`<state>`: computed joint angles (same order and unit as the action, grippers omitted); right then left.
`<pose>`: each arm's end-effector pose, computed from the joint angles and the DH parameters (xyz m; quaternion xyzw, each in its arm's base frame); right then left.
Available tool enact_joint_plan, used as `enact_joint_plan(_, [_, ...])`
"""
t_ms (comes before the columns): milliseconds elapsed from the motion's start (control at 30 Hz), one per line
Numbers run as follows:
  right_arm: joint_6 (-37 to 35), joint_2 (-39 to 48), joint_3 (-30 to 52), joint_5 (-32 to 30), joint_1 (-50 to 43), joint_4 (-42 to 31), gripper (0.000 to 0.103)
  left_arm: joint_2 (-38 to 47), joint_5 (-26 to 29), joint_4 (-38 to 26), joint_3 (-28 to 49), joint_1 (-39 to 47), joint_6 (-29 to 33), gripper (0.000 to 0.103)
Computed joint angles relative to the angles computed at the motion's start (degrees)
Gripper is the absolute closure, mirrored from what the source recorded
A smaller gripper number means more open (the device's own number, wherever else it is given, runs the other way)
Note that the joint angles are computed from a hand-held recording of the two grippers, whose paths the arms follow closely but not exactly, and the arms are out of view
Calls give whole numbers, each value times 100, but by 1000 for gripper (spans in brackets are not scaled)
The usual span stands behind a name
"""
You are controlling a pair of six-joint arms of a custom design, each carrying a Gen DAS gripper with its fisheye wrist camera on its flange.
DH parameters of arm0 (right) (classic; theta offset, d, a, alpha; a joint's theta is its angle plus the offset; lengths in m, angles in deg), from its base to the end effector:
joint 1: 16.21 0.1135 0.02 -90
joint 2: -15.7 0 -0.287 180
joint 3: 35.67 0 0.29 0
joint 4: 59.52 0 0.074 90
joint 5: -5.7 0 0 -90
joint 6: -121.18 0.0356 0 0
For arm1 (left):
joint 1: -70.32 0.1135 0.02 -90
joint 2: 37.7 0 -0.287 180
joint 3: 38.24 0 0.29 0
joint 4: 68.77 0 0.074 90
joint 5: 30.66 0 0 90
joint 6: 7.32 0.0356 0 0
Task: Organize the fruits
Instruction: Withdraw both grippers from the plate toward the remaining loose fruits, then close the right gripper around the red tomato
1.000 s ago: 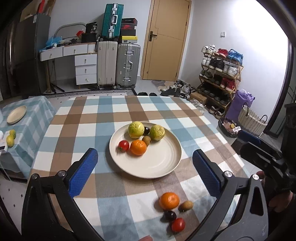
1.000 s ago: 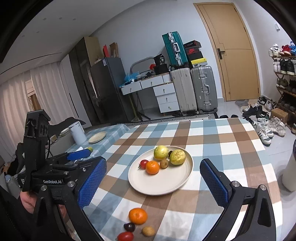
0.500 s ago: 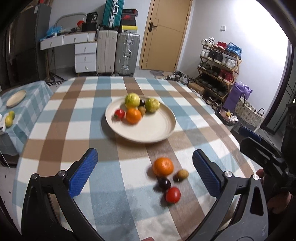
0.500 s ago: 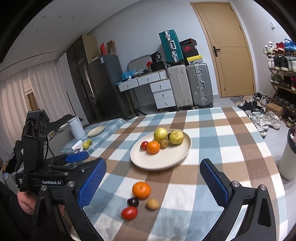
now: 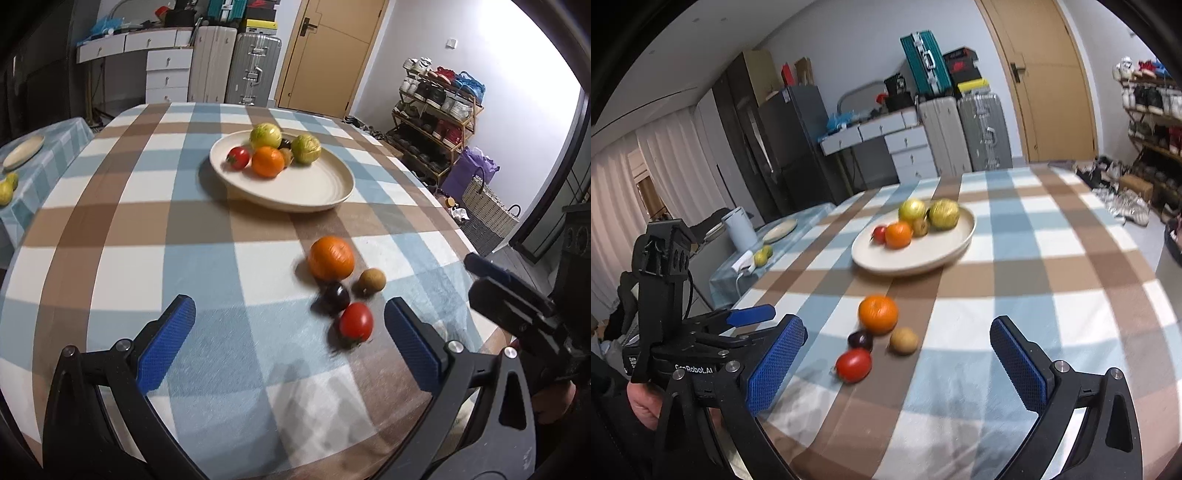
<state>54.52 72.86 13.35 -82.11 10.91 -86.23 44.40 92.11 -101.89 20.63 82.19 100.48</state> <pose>0.2154 0.1088 0.2510 -0.0204 0.8861 0.1820 0.4259 0.3021 0.0438 0.1969 0.1290 0.9129 -0.1899 0.3376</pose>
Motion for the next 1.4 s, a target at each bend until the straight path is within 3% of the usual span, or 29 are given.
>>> enact_joint_plan(133, [88,227,-135,-459,73,322,0,43,-17,132,-99,227,97,1])
enact_joint_plan(467, [194,1092,79,-652,363,572,1,316,278,246,56,852,132,1])
enact_joint_plan(733, [88,1571,354,-727,439,489,22,546,341,219,190,934,134,1])
enact_joint_plan(800, [35,1664,423,-640,493,424,33,561,350,220,193,943,140,1])
enact_joint_plan(1000, [27,1819,528,-610,509,318,49,667,328,256,215,927,113,1])
enact_joint_plan(1400, [54,1911,501,-734,407,331,66,659,243,351,182,906,189,1])
